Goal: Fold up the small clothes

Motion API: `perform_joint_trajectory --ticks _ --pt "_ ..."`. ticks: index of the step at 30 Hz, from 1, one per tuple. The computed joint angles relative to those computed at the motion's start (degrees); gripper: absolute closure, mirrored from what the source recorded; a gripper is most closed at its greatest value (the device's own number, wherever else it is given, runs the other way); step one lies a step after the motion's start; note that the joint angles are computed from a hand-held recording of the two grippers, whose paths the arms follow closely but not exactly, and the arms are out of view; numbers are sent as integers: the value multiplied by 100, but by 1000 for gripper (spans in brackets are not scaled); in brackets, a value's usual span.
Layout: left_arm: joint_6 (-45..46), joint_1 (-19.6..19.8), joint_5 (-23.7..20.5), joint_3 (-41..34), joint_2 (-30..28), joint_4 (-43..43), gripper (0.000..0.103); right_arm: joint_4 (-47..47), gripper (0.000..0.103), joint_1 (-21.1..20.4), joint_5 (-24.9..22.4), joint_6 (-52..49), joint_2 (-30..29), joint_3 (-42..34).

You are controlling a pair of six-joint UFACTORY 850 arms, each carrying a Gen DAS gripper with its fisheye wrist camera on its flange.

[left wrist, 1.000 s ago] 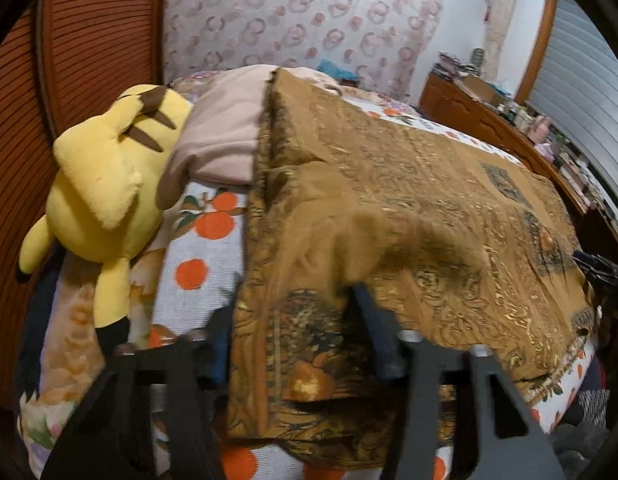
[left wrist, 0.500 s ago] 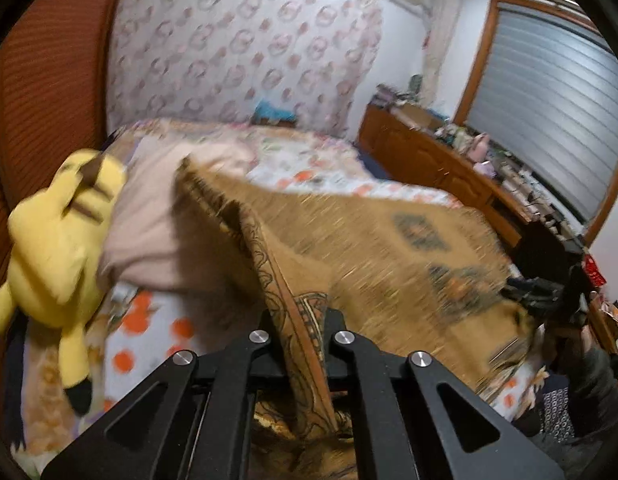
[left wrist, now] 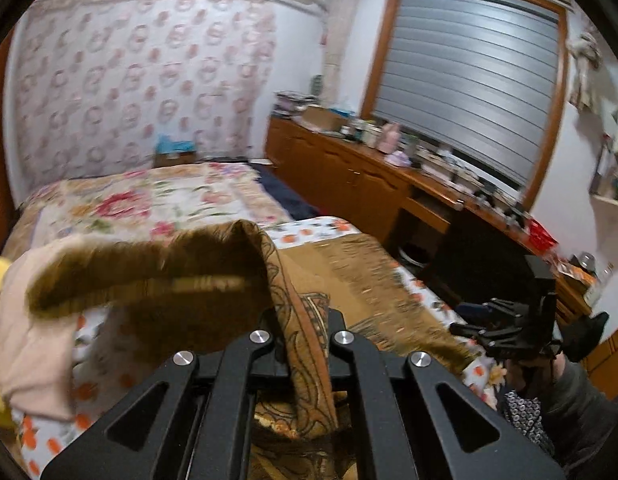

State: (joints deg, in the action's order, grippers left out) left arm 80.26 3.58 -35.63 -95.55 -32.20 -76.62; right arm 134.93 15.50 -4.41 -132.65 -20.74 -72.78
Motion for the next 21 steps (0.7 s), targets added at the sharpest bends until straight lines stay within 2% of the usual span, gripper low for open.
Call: perform_joint_trajectory --ticks 9,11,13,15,17,18,20,21 --pt "-208 -509 -452 -680 -162 559 99 366 41 -112 -170 -243 206 251" --pt "-440 -562 -555 -826 -240 823 99 401 41 -124 -213 -288 250 304" --pt "-984 -655 -767 -1110 -431 1579 94 225 41 -150 -233 -143 262 325" --pt "-1181 -712 -823 -1184 -530 1926 61 -6 41 -176 -230 71 242 301" --pt "-1037 -748 -545 -946 -423 1957 47 -314 41 -205 -223 381 209 254" --pt "-1005 -726 -487 -851 -382 1996 36 -383 41 -213 -220 456 212 252" --pt "-1007 -710 -393 -716 -306 1963 24 -515 41 -222 -220 590 203 224" --pt "-967 -665 -339 -622 -255 1906 24 -597 41 -220 -215 665 202 208"
